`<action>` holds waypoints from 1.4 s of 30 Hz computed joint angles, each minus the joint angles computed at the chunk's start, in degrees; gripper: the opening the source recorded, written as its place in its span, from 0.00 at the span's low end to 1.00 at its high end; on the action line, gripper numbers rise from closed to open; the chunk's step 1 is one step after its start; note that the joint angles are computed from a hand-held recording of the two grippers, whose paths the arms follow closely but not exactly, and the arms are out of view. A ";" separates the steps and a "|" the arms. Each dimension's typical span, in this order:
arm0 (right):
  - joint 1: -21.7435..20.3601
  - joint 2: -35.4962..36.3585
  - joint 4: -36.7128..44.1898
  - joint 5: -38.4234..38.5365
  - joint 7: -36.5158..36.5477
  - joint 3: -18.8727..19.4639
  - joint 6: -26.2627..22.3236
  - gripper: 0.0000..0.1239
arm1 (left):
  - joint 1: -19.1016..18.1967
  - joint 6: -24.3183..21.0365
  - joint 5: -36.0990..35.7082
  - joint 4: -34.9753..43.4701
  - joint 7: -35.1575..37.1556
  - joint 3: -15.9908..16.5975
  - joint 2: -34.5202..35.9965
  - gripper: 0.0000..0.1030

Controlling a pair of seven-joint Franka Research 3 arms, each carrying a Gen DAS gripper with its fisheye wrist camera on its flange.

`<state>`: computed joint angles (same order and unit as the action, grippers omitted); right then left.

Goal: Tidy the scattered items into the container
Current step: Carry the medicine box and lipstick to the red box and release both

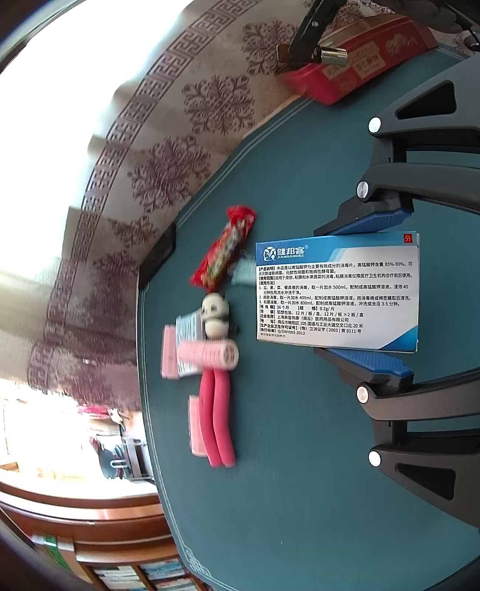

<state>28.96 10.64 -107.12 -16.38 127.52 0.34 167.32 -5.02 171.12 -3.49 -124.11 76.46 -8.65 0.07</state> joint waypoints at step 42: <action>-17.44 -17.50 -22.47 -5.96 8.85 7.92 -1.46 0.18 | -8.12 -6.18 4.52 12.37 2.86 -6.36 6.09 0.54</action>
<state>11.52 -6.85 -129.59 -22.34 136.38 8.26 165.86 -13.15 164.94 1.03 -111.74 79.32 -15.00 6.17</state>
